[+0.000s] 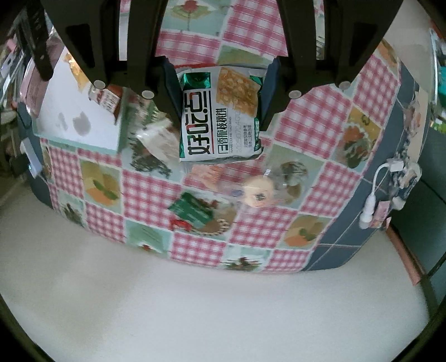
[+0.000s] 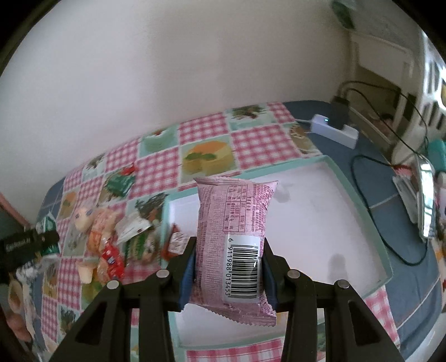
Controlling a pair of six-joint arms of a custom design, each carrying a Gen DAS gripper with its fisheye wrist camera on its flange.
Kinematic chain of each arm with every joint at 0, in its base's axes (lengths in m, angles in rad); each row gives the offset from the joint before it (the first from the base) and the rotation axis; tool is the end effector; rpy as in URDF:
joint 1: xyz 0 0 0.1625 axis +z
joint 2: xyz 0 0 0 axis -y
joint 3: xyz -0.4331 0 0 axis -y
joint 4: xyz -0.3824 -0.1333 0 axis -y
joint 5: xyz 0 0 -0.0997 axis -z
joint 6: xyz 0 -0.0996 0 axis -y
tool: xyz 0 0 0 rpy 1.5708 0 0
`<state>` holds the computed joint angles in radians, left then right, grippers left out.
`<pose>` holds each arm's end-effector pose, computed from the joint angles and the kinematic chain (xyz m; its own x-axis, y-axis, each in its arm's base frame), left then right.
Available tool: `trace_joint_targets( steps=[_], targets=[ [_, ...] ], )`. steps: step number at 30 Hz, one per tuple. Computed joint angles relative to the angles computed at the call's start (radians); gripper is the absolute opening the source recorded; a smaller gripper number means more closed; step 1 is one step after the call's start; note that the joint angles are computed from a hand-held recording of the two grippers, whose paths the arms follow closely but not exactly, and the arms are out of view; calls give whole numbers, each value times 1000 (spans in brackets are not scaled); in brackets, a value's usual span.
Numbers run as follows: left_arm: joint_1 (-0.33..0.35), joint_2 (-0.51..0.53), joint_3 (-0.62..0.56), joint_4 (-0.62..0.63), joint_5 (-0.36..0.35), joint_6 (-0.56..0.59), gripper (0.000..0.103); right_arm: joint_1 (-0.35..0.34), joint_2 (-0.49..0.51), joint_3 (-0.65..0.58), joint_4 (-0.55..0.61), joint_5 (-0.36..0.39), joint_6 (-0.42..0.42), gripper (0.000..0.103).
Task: Organize snacks
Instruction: 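Carry the pink pastry and green cracker pack into the tray and open both grippers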
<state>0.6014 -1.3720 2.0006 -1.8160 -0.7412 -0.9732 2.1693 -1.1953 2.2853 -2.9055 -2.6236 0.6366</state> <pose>-0.2641 -0.4320 0.2626 -0.7191 -0.0327 -0.6942 0.3025 0.8845 -0.3551 0.2890 -0.3408 0.2027 -0.7493 0.3920 0.5338 -0.1259 0.7070 -0.6959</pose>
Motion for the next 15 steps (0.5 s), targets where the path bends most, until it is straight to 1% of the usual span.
trace_joint_targets(
  steps=[7, 15],
  targets=[
    [-45, 83, -8, -56, -30, 41, 52, -53, -101, 67, -31, 7, 41, 44],
    [-94, 192, -28, -137, -60, 133, 52, -110, -155, 100, -45, 17, 66, 44]
  ],
)
